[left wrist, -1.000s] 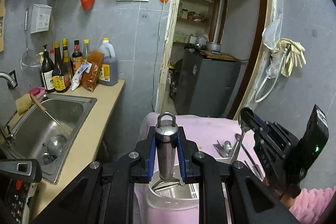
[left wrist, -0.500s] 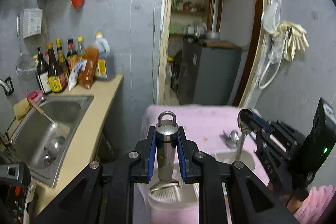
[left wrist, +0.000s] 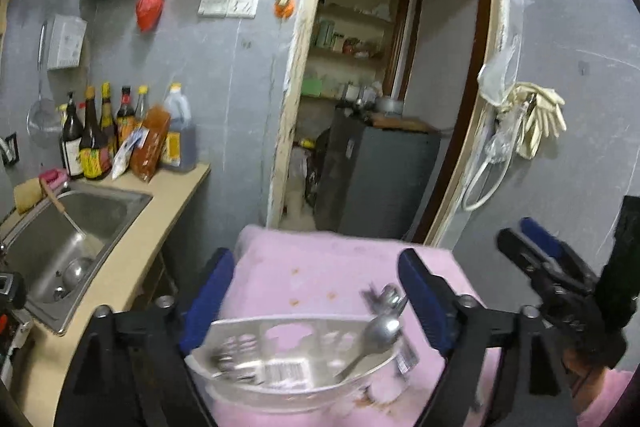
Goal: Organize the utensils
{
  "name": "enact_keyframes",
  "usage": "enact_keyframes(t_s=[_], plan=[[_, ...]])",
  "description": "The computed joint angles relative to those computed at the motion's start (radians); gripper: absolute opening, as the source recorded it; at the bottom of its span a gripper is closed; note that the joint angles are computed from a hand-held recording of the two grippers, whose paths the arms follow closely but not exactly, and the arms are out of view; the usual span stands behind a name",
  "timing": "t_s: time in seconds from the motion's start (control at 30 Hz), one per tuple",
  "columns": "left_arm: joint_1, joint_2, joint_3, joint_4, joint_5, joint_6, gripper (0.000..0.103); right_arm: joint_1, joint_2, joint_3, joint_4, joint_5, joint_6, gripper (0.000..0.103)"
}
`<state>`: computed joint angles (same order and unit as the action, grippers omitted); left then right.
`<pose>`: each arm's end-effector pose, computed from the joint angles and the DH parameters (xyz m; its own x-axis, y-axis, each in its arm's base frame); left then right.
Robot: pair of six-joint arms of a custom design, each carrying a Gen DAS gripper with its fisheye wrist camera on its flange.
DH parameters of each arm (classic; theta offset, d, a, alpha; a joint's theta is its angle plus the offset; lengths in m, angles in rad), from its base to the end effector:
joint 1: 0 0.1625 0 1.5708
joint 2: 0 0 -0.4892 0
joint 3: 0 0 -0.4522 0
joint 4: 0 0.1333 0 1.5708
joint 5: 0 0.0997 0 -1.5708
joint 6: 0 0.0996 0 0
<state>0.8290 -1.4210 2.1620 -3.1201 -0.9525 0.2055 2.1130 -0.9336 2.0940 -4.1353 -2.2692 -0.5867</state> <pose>-0.2201 -0.5229 0.3570 -0.7701 0.3403 -0.5395 0.6372 0.4492 -0.6262 0.3500 -0.4467 0.2267 -0.7714 0.0445 0.6348 -0.6156 0.2003 -0.7622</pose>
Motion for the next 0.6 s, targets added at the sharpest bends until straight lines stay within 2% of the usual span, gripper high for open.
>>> enact_keyframes(t_s=[0.13, 0.27, 0.43, 0.6], plan=[[-0.062, 0.07, 0.033, -0.184, 0.032, 0.0, 0.102, -0.001, -0.042, 0.023, -0.09, -0.03, -0.136, 0.102], [-0.103, 0.142, 0.046, -0.307, 0.056, 0.009, 0.102, -0.019, -0.076, 0.046, -0.131, -0.023, -0.196, 0.102], [-0.136, 0.232, 0.041, -0.379, 0.078, 0.036, 0.102, -0.063, -0.117, 0.08, -0.119, 0.003, -0.183, 0.102], [-0.148, 0.294, 0.029, -0.392, 0.099, 0.018, 0.102, -0.129, -0.152, 0.125, -0.106, 0.043, -0.155, 0.102]])
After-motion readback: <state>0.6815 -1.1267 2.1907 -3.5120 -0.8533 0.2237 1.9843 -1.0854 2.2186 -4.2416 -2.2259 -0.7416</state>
